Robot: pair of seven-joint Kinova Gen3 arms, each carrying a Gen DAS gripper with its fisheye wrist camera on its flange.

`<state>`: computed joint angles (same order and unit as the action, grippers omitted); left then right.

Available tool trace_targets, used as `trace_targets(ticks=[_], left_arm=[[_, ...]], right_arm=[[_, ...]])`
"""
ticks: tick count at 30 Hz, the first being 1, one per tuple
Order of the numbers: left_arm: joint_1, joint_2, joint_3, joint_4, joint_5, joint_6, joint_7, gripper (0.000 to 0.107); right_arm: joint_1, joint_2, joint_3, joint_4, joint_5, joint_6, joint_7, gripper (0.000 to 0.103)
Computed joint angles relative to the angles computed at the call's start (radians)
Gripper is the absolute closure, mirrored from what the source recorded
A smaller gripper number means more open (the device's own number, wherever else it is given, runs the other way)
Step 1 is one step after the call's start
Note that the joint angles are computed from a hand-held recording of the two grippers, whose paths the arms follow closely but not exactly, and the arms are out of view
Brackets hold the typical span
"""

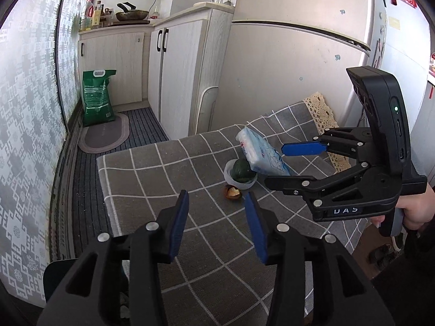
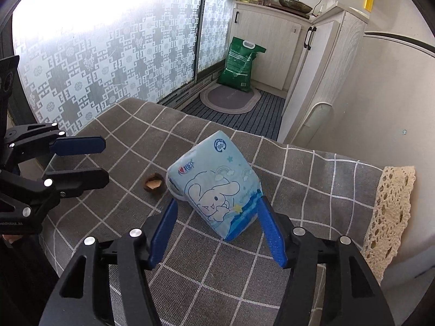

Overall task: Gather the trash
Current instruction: 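Grasp the blue-and-white tissue pack with the right tool while the left tool grasps the other walnut shell, then carry the tissue pack and walnut shell over the teal bin with both tools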

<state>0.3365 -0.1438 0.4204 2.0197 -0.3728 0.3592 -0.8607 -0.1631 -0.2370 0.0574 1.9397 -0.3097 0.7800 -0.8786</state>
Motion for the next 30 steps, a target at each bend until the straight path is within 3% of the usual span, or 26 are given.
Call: trace_targets(ticks=[6,11,18,21,30], left_arm=[[0.028,0.04,-0.001,-0.026,-0.031,0.026,0.009,0.061],[0.064,0.07,-0.01,-0.049,-0.095,0.054,0.063,0.061],[0.146,0.125,-0.05,-0.112,-0.188,0.142,0.14,0.066],[0.184,0.149,-0.077,-0.143,-0.188,0.184,0.135,0.07],[0.267,0.205,-0.13,-0.204,-0.204,0.262,0.125,0.073]], right_arm=[[0.004,0.005,-0.058,0.029,0.102,-0.067,-0.055,0.055],[-0.001,0.011,-0.032,0.022,0.105,-0.065,-0.056,0.074],[-0.002,0.012,0.071,-0.005,-0.044,-0.011,0.044,0.091],[0.013,0.017,0.127,-0.022,-0.146,0.046,0.116,0.092],[0.09,-0.01,0.192,-0.028,-0.32,0.129,0.247,0.094]])
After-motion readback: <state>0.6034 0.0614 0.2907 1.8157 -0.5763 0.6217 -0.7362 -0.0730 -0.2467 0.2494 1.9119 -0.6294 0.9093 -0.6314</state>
